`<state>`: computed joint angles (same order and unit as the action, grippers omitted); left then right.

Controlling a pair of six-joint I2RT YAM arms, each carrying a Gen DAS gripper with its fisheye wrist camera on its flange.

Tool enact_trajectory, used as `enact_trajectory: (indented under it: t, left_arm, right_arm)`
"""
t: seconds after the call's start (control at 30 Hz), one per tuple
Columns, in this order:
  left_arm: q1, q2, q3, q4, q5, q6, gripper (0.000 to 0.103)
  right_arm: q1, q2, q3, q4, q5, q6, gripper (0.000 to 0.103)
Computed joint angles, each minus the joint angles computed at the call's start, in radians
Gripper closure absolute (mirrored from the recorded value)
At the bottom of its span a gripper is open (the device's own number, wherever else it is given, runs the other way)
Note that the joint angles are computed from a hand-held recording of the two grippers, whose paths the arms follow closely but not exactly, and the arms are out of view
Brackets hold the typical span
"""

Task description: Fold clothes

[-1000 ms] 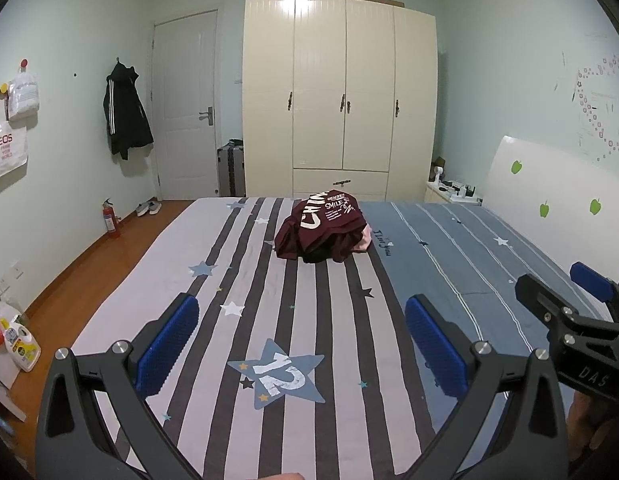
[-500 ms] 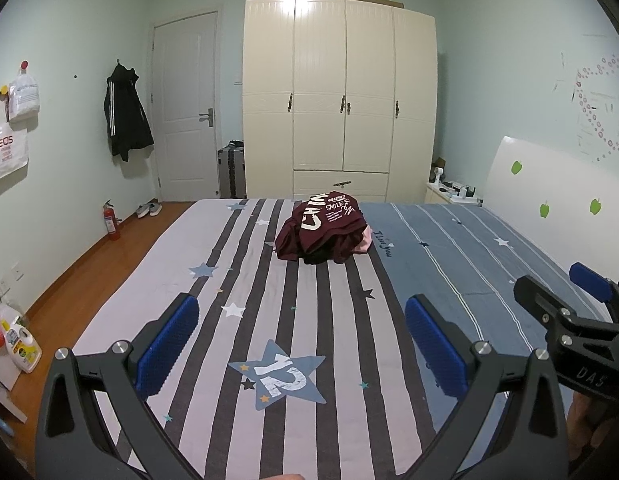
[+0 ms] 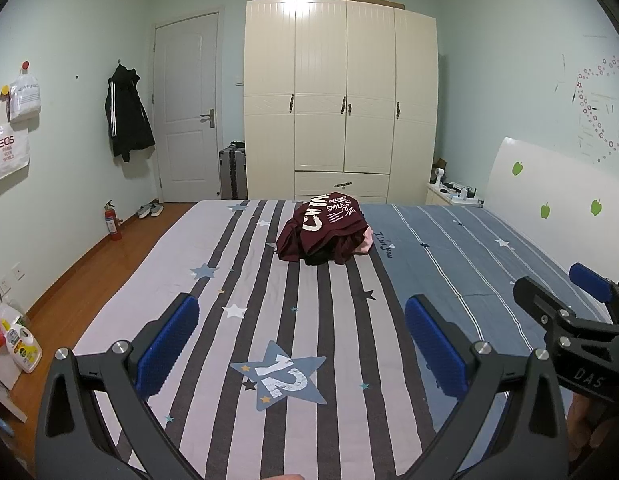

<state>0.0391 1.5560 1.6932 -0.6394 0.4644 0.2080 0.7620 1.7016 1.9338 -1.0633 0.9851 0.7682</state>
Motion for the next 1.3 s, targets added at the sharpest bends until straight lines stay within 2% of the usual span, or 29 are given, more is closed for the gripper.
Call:
enact_trajectory:
  t: [1.07,1.2,1.3]
  left_arm:
    - [-0.004,0.007,0.021,-0.009,-0.003,-0.010,0.001]
    - [-0.012,-0.007,0.008,-0.006,-0.009,0.036,0.001]
    - [0.015,-0.010,-0.003,-0.017,0.052,0.032,0.001]
  right_arm:
    - [-0.008,-0.001,-0.002,-0.005,0.000,0.004,0.001]
    - [-0.013,0.005,0.011,-0.039,-0.002,0.024,0.001]
    - [-0.008,-0.008,-0.006,-0.049,-0.020,0.045,0.001]
